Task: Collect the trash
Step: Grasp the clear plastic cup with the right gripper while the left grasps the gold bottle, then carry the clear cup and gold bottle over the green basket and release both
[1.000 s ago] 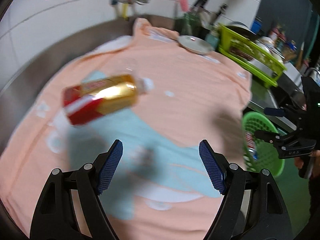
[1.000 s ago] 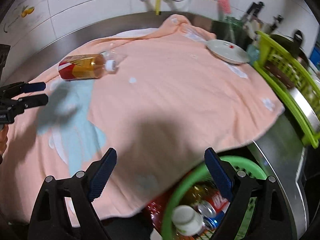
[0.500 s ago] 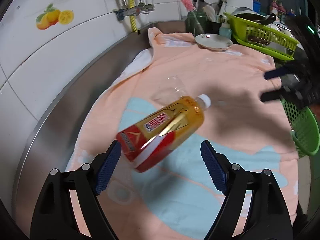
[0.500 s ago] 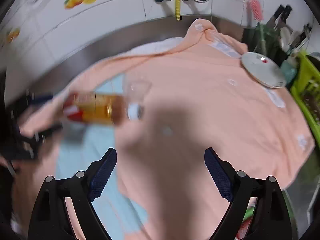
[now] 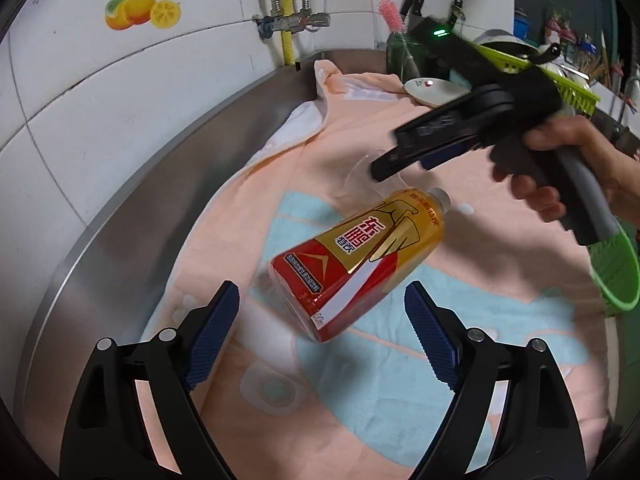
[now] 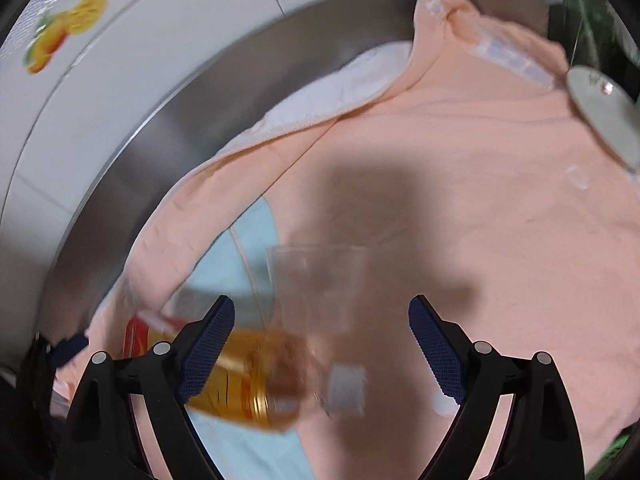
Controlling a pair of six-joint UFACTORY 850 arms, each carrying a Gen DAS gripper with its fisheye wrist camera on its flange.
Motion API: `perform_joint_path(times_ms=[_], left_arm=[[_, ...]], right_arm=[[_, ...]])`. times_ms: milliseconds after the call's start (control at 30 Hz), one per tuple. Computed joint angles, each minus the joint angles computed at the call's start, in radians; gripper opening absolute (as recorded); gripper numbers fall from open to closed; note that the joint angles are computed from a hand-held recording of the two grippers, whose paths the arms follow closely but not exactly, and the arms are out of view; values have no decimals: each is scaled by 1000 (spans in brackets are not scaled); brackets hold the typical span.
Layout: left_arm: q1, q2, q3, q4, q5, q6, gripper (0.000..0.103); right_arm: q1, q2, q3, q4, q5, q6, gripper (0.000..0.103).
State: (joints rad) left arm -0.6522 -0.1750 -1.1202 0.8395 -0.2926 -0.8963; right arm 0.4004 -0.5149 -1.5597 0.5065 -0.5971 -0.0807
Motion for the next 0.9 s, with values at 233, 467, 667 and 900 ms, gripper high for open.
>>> perform_joint_path(times_ms=[233,467,667,900], left_arm=[[-15,-42,-39,78,-30,24,86],[-20,-86,-91,55,-31,156,90],[-28,-155,-165,-99,-56,427,90],[-21,-235,-249,-285,-105,708,91]], right_arm=[[8,-84,-85,12,-23,26,65],[-6,-10,-1,4,47,0,58],[-25,119,116,-38,77,-29,58],[-51,288,297,-31,106,-95,58]])
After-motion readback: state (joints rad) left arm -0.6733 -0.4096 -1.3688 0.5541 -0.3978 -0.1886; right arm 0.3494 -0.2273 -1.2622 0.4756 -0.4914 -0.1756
